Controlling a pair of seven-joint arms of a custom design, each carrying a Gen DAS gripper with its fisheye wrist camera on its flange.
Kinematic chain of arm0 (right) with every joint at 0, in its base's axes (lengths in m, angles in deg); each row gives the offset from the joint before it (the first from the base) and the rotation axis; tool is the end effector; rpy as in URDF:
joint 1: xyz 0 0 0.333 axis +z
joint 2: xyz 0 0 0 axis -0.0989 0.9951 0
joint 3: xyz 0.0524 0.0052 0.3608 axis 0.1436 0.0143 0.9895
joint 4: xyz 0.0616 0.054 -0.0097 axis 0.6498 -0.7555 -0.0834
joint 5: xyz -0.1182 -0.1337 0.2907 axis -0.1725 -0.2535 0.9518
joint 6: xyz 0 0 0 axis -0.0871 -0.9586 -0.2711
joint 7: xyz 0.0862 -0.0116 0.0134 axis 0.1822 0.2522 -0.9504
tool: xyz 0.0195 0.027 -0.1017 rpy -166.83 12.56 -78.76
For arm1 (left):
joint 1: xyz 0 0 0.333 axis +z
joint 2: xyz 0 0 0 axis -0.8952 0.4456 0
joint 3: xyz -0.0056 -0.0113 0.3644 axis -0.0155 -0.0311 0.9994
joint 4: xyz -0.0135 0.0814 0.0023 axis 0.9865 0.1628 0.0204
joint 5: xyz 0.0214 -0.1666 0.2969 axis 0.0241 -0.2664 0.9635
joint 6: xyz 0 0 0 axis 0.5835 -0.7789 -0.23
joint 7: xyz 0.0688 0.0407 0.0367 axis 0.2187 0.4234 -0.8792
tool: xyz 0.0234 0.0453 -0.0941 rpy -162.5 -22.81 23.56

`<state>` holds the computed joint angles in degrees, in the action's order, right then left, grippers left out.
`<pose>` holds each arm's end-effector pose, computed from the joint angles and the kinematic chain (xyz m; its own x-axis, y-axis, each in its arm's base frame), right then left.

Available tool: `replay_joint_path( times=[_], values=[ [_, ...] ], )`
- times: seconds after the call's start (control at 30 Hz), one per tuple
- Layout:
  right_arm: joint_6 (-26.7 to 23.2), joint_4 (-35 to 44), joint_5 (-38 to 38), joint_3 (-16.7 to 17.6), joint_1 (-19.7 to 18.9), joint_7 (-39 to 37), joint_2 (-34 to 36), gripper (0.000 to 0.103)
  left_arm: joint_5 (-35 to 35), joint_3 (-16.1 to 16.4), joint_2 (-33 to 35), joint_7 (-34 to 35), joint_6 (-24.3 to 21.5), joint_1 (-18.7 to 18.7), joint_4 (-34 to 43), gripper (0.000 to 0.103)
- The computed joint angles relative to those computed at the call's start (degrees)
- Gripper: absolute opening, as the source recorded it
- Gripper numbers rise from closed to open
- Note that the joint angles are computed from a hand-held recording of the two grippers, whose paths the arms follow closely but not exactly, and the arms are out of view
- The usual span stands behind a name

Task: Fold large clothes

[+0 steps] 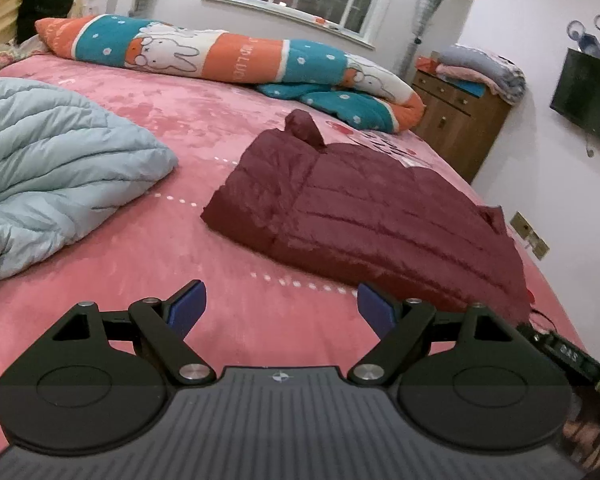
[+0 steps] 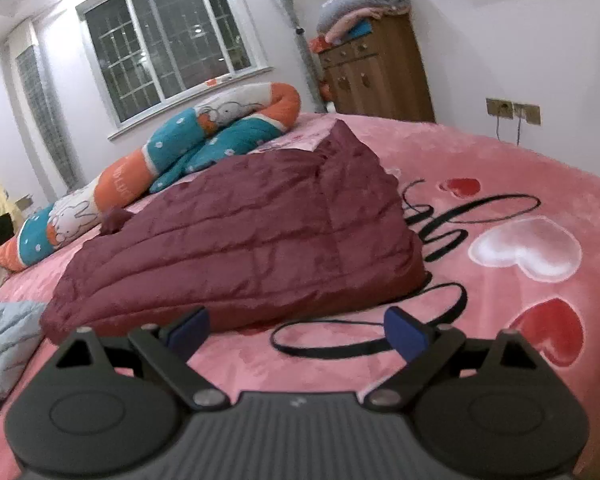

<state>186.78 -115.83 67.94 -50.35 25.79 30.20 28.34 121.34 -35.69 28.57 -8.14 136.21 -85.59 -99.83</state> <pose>0.6898 0.2238 0.4659 -0.0197 -0.9378 -0.3465 -0.5226 0.3052 -0.7961 0.6445 -0.2878 0.5349 0.2819 -0.9148 0.2893 -0.4929 -0.3968 -0.7743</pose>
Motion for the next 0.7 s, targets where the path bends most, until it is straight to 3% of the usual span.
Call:
replay_joint_path(
  times=[0.1,0.17,0.27,0.33,0.47,0.7],
  values=[
    [-1.2,1.6,0.6,1.2,-1.7,1.0,0.8,0.094,-1.1,0.3,2.0,0.4,-0.5,0.4,2.8,0.101],
    [-1.9,2.8,0.7,4.8,-4.8,1.3,1.2,0.094,-1.4,0.7,3.0,0.3,-0.5,0.2,4.1,0.101],
    [-4.1,4.8,0.0,5.7,-5.9,2.3,2.0,0.094,-2.0,1.3,4.3,0.4,-0.6,0.0,5.4,0.101],
    [-4.8,5.7,-0.5,9.8,-9.0,1.5,2.2,0.094,-2.8,1.5,5.2,0.8,-0.5,0.2,6.3,0.102],
    [-6.5,7.5,-1.1,13.4,-11.9,0.8,2.8,0.094,-5.7,1.6,7.4,2.2,-0.2,0.8,8.7,0.102],
    [-8.7,10.4,2.2,24.4,-19.5,-2.8,4.6,0.094,-11.3,2.4,10.8,2.5,0.6,1.5,11.7,0.102]
  ],
)
